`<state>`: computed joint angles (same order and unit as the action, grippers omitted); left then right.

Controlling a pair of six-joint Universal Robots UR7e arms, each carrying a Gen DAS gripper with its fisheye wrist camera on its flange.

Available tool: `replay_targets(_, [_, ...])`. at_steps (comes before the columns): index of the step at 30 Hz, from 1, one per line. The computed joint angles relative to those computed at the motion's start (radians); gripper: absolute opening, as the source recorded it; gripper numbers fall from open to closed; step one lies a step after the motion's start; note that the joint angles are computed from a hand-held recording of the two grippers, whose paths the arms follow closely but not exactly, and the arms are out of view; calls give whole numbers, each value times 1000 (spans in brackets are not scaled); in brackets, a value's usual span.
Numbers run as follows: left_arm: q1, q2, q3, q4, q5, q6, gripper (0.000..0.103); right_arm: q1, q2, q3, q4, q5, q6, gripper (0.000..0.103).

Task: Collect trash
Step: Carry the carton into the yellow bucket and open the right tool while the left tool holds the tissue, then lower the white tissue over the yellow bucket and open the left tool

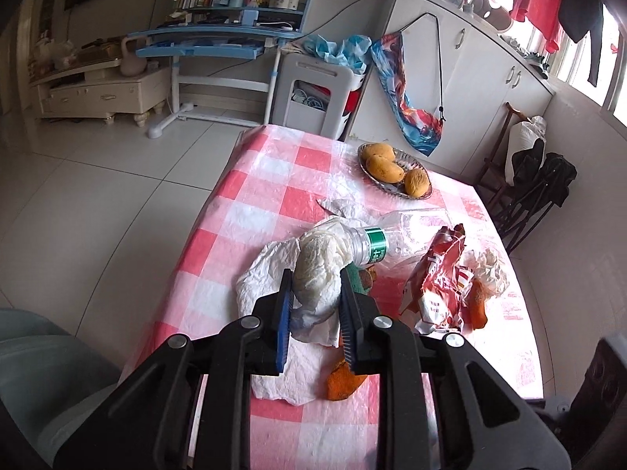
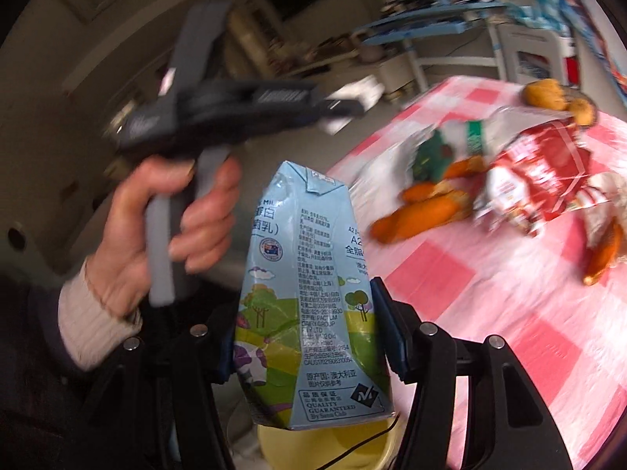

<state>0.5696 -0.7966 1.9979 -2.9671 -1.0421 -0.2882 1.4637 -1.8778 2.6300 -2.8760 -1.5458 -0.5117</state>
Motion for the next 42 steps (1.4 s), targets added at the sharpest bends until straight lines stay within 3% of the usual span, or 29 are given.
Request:
replay_targets(3, [-11, -5, 9, 7, 9, 10, 21, 20, -3, -6, 131, -11, -52, 57])
replay_targets(8, [-22, -2, 22, 25, 12, 20, 21, 76, 77, -22, 249, -74, -80, 57])
replay_targets(9, [-25, -3, 25, 27, 12, 22, 21, 91, 102, -23, 240, -102, -73, 59])
replay_targets(10, [-26, -4, 30, 24, 13, 24, 21, 102, 127, -30, 239, -127, -62, 69])
replay_targets(12, [-31, -12, 41, 17, 7, 30, 21, 124, 154, -35, 221, -171, -52, 77])
replay_targets(17, [-41, -25, 72, 17, 9, 34, 21, 148, 136, -48, 195, -209, -31, 78])
replay_targets(25, [-101, -96, 183, 55, 22, 2, 21, 168, -54, -26, 151, -272, 6, 84])
replay_targets(30, [-150, -173, 303, 151, -33, -116, 21, 210, -73, -19, 84, -342, 14, 88])
replay_targets(35, [-216, -223, 405, 257, -107, -223, 21, 208, -84, -1, 37, -358, 16, 89])
replay_targets(36, [-223, -227, 417, 273, -126, -241, 22, 214, -84, 2, 30, -362, 18, 89])
replay_targets(38, [-229, -228, 427, 327, -171, -275, 38, 231, -82, 5, 22, -378, 20, 89])
replay_targets(40, [-232, -231, 421, 396, -189, -302, 67, 247, -50, 11, -20, -397, 25, 91])
replay_targets(42, [-246, -259, 433, 408, -178, -318, 72, 260, -52, 18, -30, -418, 34, 92])
